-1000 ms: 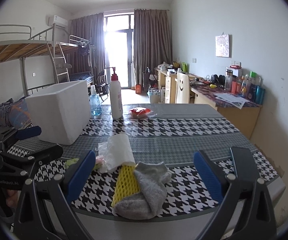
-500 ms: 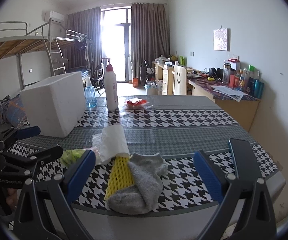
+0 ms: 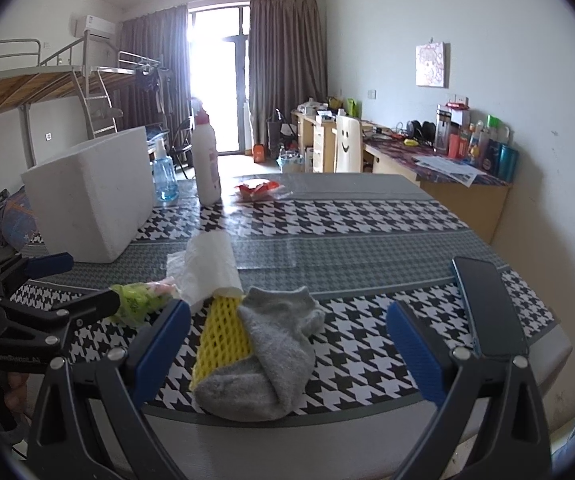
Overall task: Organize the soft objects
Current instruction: 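Lower the right gripper onto the grey sock while the left gripper approaches the green bag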
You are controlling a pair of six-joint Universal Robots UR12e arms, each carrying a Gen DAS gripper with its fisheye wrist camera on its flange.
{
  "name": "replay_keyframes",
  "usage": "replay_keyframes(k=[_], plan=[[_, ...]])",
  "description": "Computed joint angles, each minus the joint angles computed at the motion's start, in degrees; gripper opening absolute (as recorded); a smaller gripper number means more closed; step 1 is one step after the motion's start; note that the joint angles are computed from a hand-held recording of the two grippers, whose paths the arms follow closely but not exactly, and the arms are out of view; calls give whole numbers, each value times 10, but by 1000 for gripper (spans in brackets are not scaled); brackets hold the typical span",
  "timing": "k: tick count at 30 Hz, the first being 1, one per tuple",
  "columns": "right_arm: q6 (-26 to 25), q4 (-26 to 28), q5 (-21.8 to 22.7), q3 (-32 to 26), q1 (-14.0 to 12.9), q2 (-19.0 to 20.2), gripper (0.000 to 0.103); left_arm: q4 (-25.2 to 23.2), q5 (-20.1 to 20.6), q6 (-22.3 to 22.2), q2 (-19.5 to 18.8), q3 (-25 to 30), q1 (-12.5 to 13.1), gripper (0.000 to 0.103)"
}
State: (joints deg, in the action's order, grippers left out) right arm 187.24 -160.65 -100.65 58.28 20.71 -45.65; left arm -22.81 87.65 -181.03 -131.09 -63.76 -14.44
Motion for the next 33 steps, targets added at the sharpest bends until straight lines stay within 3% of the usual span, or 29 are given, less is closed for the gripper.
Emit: replay_keyframes(k=[4,10,15,20,24,27,33], plan=[[5,11,2,-2,-1,1,100,-12,19,5,-5,8,-3,102],[12,27,6,-6,-4,4,100,-30,14,9,-9,16,-3,102],[11,47,9,-11,-6,7,89,-38,22,10,-14,23,-4,102],[11,63,17,-15,-6,9,85,-47,27,10,-17,28,-5,102],[4,95,22,-25,-6,14,65,-53,27,7,-19,31,-5,102],[12,109,29,-26,-8,14,57,-52,24,6,-19,32,-5,102],[18,114,45,-19,-11,10,57,-65,27,4,-20,35,-5,101]])
